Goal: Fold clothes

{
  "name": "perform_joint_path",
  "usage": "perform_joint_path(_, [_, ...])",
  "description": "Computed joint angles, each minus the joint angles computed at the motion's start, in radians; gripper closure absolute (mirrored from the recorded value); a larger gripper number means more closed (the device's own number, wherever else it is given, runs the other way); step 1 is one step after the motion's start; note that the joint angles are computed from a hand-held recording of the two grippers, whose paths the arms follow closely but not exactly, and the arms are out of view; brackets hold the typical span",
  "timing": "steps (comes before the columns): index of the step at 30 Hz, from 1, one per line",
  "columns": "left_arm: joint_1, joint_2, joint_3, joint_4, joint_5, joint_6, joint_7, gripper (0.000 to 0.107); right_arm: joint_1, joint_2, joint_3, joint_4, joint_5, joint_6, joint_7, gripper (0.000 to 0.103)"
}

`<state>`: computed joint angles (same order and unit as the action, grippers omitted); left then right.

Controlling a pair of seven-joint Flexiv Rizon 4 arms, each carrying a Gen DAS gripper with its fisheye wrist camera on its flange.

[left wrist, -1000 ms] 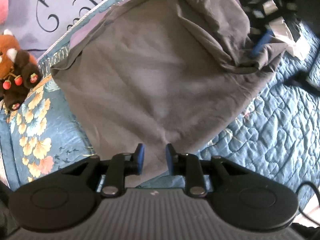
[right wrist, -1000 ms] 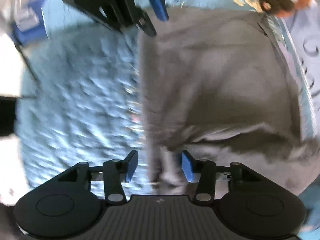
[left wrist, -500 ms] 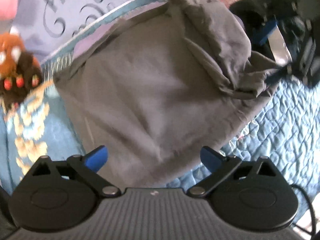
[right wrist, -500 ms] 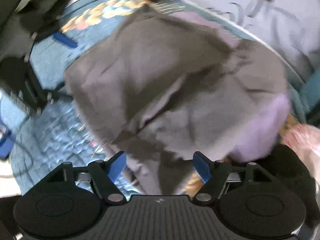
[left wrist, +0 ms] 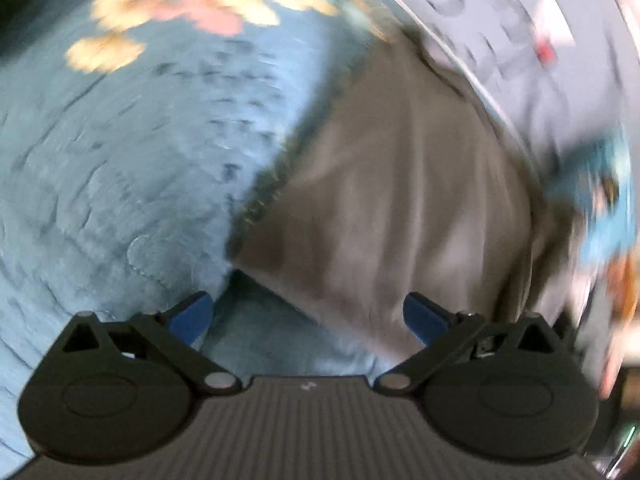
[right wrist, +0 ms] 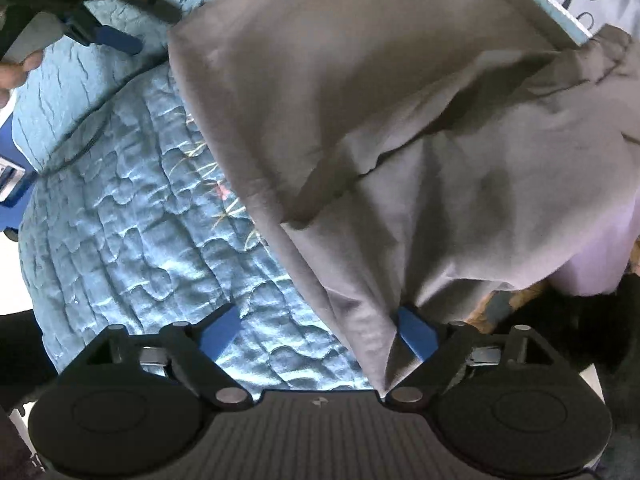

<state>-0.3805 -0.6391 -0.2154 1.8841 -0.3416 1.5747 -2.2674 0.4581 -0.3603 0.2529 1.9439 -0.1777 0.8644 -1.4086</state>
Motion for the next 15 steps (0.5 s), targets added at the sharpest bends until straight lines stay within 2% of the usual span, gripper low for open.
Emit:
perform_joint_path(1, [0.008,-0.014,-0.011,0.006,0.001,0.044,-0.052,0.004,0.001,-0.004,0.000,-0.005,0.000,-0.004,0.001,0.013])
perform_joint_path(2, [0.031,-0.032,-0.056,0.021,-0.039,0.108,-0.060,0.004,0.003,-0.008,-0.001,-0.009,0.001,-0.006,0.004,0.013])
perform_joint_path(4, [0.103,-0.084,-0.163,0.041,-0.050,0.246,-0.132,0.004,0.005,-0.014,-0.003,-0.016,0.003,-0.007,0.016,0.012])
perform_joint_path(6, [0.174,-0.159,-0.265,0.047,-0.014,0.401,-0.236,0.004,0.006,-0.020,-0.004,-0.022,0.004,-0.007,0.025,0.012])
perform_joint_path(8, [0.215,-0.237,-0.327,0.037,0.030,0.541,-0.351,0.005,0.008,-0.026,-0.005,-0.028,0.002,-0.007,0.029,0.011])
perform_joint_path(12, [0.157,-0.316,-0.297,0.002,-0.015,0.724,-0.530,0.006,0.010,-0.038,-0.006,-0.037,-0.001,-0.004,0.034,0.011])
perform_joint_path(14, [0.128,-0.334,-0.272,-0.023,-0.038,0.768,-0.587,0.021,0.008,-0.042,-0.006,-0.040,0.002,0.000,0.035,0.010])
perform_joint_path(15, [0.122,-0.339,-0.262,-0.028,-0.027,0.778,-0.606,0.026,0.006,-0.043,-0.005,-0.041,0.004,0.001,0.035,0.011])
